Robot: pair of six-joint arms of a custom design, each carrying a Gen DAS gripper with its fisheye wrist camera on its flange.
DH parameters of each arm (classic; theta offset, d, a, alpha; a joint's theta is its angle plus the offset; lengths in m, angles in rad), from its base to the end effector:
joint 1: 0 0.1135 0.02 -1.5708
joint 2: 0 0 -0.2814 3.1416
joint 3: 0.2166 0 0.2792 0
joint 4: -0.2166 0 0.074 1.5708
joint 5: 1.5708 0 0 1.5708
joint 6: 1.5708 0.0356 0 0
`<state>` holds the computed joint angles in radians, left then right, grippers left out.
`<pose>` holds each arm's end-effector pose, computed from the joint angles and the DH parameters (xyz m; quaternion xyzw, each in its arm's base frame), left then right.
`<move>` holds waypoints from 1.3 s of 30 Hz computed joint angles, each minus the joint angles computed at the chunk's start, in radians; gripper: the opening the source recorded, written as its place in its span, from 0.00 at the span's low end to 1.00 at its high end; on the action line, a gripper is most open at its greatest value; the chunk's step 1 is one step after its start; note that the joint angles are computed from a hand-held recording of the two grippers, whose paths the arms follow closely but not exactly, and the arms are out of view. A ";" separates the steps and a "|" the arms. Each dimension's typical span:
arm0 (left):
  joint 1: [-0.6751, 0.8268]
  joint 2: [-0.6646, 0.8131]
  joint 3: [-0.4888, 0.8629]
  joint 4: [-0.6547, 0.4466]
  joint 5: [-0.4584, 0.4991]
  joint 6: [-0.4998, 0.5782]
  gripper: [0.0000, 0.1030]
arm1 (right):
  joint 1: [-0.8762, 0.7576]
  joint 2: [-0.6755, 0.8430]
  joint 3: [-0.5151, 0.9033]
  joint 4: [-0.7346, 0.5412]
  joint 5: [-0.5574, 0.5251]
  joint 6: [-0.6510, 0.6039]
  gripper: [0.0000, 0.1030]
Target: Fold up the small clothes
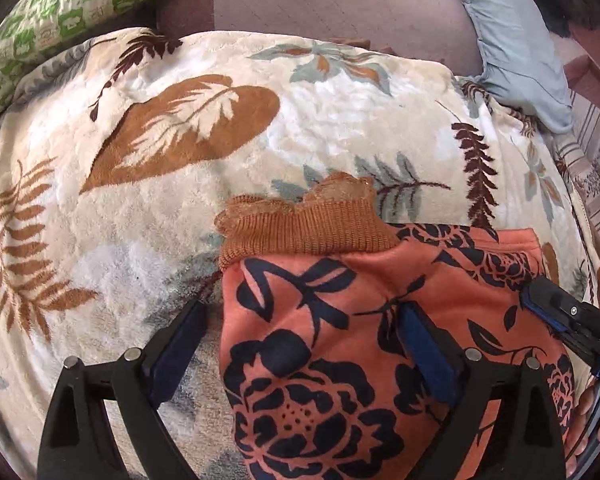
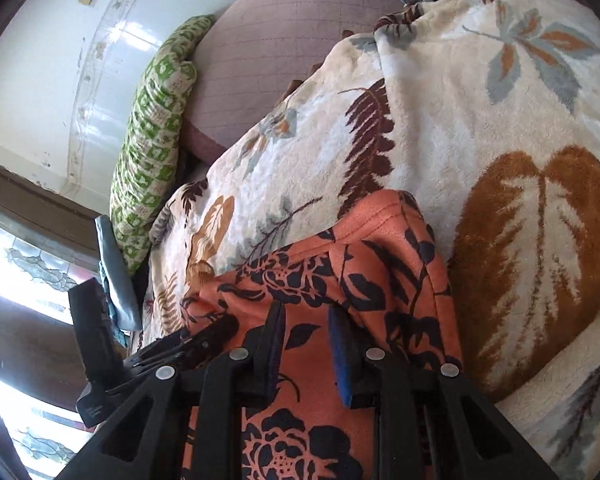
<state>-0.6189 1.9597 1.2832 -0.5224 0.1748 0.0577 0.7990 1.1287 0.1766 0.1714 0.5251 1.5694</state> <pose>0.3357 -0.2467 0.1484 0.3401 0.9182 -0.1334 0.1532 0.1391 0.1173 0.1068 0.4275 0.7885 0.2539 0.3620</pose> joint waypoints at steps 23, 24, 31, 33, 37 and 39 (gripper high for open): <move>0.087 -0.677 -0.643 0.067 0.066 0.106 0.95 | 0.716 0.191 0.383 -0.773 0.306 0.732 0.27; 0.090 -0.679 -0.660 0.086 0.071 0.100 0.95 | 0.726 0.219 0.378 -0.745 0.297 0.753 0.26; 0.031 -0.740 -0.688 0.091 -0.019 0.057 0.96 | 0.764 0.277 0.363 -0.726 0.325 0.837 0.26; 0.013 -0.798 -0.692 0.061 -0.045 0.053 0.96 | 0.775 0.294 0.405 -0.796 0.329 0.864 0.26; -0.038 -0.965 -0.743 0.035 -0.134 0.095 0.95 | 0.810 0.358 0.531 -0.981 0.365 0.913 0.27; -0.056 -1.039 -0.763 0.022 -0.163 0.105 0.95 | 0.824 0.385 0.585 -1.056 0.397 0.929 0.27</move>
